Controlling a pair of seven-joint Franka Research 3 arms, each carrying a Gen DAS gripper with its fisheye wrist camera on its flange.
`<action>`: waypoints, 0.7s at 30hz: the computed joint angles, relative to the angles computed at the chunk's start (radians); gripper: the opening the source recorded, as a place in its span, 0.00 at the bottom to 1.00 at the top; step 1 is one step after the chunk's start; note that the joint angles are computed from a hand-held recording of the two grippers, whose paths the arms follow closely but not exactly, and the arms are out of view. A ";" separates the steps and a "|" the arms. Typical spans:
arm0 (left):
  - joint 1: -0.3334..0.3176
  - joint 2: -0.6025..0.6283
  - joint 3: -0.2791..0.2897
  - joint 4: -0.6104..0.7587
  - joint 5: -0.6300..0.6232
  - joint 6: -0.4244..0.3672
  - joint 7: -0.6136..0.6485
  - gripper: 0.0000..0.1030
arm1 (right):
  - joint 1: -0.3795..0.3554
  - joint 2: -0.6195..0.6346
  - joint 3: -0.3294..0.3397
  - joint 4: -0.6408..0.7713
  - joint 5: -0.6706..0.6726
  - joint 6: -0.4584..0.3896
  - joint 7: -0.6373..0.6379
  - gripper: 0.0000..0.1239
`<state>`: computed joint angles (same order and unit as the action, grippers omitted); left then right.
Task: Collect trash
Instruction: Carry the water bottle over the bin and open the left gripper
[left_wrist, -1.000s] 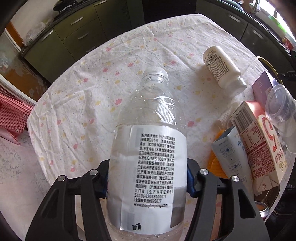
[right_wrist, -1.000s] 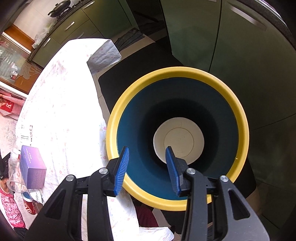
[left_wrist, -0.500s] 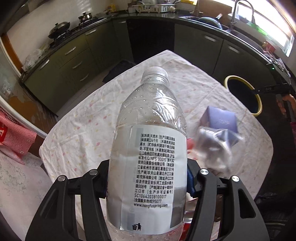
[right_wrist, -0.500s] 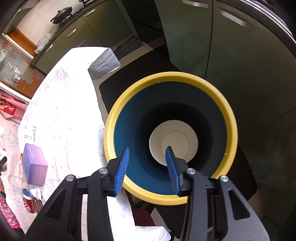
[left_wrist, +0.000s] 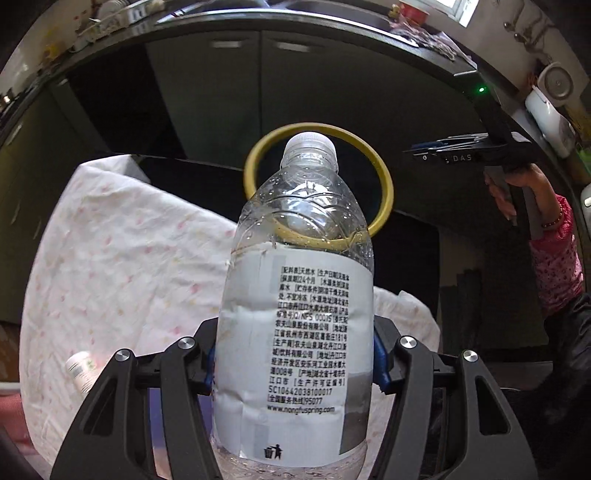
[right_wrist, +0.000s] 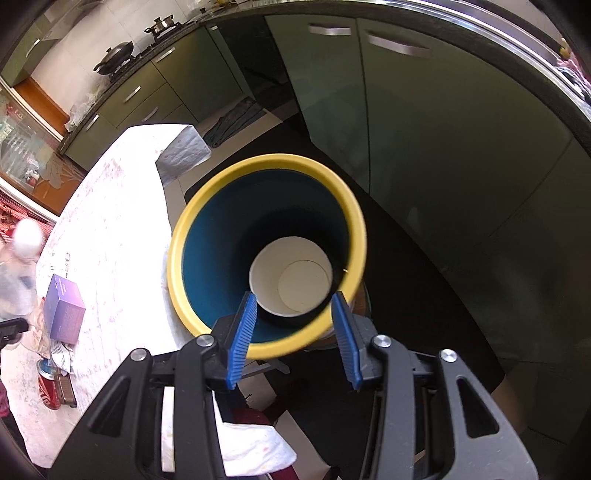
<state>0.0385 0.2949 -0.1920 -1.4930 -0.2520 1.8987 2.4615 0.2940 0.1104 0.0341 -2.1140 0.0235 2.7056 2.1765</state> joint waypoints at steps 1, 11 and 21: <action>-0.026 0.037 -0.007 0.037 0.031 -0.028 -0.029 0.58 | -0.003 -0.014 -0.001 -0.021 0.008 0.011 -0.006 0.34; -0.227 0.358 -0.029 0.381 0.265 -0.154 -0.279 0.61 | -0.039 -0.087 0.006 -0.156 0.055 0.078 -0.019 0.35; -0.089 0.164 -0.084 0.212 0.083 -0.004 -0.215 0.76 | -0.030 -0.064 0.017 -0.142 0.084 0.092 -0.046 0.36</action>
<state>-0.0507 0.4592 -0.2760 -1.2810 -0.1691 1.8950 2.2469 0.2642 0.0462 0.0506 -2.2564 0.1070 2.7972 2.1309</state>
